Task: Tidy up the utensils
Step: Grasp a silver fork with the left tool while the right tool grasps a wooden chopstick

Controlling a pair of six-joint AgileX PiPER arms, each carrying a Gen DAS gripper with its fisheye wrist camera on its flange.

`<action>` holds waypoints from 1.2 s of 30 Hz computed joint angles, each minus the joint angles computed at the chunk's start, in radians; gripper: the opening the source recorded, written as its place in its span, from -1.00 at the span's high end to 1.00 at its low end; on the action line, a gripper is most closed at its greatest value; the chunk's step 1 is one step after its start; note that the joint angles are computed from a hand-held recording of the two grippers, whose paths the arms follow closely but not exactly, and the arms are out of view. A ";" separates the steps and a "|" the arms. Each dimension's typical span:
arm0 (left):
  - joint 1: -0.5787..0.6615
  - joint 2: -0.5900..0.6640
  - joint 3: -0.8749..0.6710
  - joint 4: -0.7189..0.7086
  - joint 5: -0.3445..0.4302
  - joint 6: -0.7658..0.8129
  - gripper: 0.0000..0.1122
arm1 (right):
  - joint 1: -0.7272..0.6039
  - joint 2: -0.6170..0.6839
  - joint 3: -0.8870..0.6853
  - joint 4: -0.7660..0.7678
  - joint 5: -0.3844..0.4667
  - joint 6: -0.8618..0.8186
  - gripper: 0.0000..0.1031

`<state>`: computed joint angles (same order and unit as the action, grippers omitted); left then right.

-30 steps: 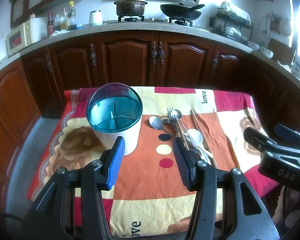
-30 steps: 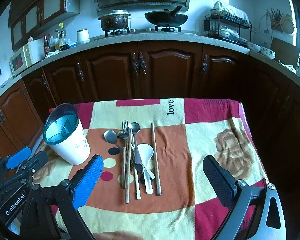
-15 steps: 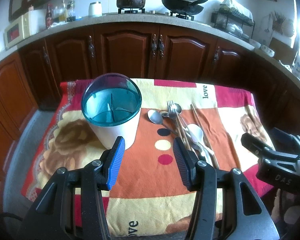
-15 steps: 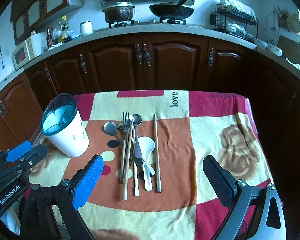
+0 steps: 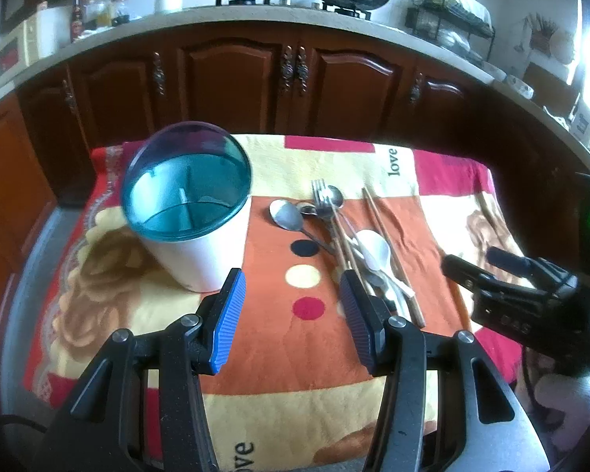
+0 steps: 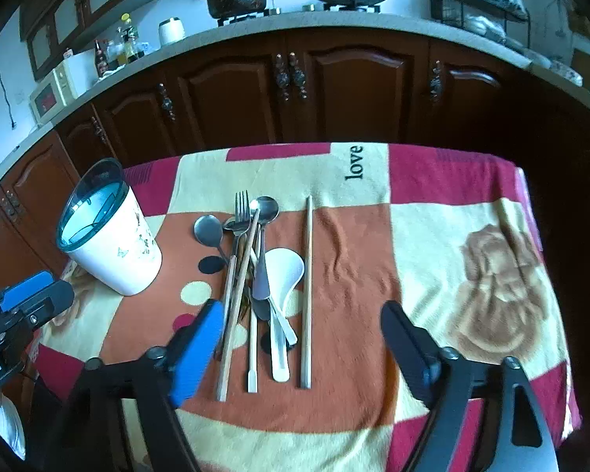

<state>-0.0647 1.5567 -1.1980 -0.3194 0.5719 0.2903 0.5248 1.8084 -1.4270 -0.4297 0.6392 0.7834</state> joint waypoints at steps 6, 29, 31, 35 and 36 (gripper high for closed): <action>-0.039 0.082 -0.090 -0.003 0.042 0.000 0.11 | -0.095 0.072 -0.062 0.212 -0.060 -0.208 -0.23; -0.147 0.724 -0.912 0.159 0.407 -0.285 0.39 | -0.319 0.364 -0.384 0.757 0.009 -0.775 -0.05; -0.148 0.761 -0.970 0.173 0.434 -0.294 0.39 | -0.327 0.418 -0.465 0.772 0.053 -0.791 -0.03; -0.154 0.814 -1.051 0.203 0.476 -0.304 0.40 | -0.325 0.544 -0.668 0.753 0.163 -0.779 0.05; -0.156 0.824 -1.065 0.211 0.481 -0.306 0.40 | -0.323 0.577 -0.725 0.745 0.194 -0.773 0.06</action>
<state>-0.2212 2.3803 -2.2629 -0.1087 1.0531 -0.0154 0.2019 2.3858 -2.1522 0.3150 0.8329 0.0101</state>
